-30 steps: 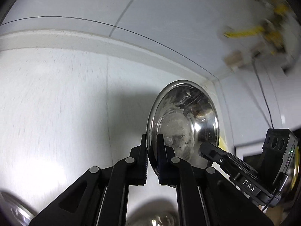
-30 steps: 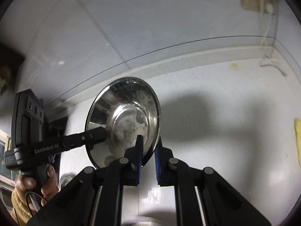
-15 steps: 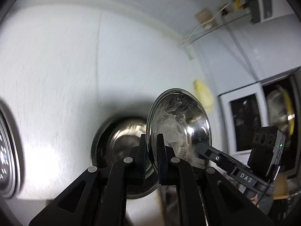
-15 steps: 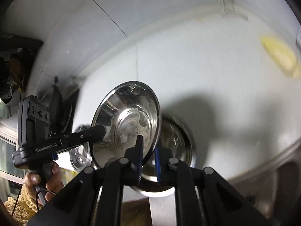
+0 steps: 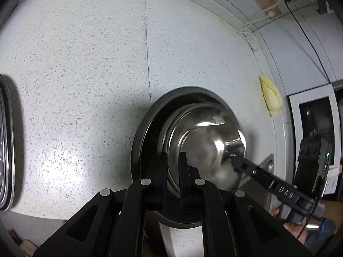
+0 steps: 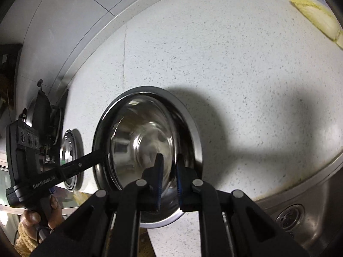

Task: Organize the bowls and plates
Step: 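Lower the small bowl into the nested bowls with both tools and open them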

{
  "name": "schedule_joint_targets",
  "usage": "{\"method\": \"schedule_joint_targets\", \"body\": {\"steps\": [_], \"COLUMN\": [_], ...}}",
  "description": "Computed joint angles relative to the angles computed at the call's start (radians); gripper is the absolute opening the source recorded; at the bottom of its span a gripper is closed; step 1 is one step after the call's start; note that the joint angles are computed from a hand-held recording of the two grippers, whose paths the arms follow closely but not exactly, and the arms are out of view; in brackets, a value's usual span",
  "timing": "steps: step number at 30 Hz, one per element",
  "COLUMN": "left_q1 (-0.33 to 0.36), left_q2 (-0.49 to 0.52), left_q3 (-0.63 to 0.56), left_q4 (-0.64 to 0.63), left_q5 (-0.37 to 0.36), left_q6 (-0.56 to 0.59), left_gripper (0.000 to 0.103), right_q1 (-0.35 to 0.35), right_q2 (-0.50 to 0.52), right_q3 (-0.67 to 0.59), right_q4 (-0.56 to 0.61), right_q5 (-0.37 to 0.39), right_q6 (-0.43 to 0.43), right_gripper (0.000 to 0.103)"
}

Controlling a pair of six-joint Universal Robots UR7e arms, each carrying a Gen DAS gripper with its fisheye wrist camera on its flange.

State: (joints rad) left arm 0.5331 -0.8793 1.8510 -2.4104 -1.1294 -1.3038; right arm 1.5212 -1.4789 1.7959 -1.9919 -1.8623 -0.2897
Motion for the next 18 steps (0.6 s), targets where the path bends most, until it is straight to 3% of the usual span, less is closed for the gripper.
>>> {"method": "schedule_joint_targets", "body": {"steps": [6,13,15,18], "left_q1": [-0.015,-0.050,-0.056,-0.057], "left_q2": [-0.004,-0.063,-0.077,-0.096], "left_q3": [0.002,0.033,0.038,0.043], "left_q4": [0.015,0.077,0.098,0.128], "left_q5": [0.050,0.148,0.171,0.177], "left_q6": [0.005,-0.035,-0.047,-0.059], "left_gripper": [0.011,0.060,0.062,0.074], "right_q1": [0.037,0.066,0.075,0.082], "right_q2": [-0.011,-0.047,-0.058,-0.070], "right_q3": [0.016,0.022,0.022,0.021], "right_q4": [-0.053,-0.112,-0.127,-0.140], "right_q5": [-0.063,-0.089,-0.095,-0.100], "right_q6": [-0.058,-0.131,-0.151,-0.171], "right_gripper": [0.014,0.029,0.035,0.043]}}
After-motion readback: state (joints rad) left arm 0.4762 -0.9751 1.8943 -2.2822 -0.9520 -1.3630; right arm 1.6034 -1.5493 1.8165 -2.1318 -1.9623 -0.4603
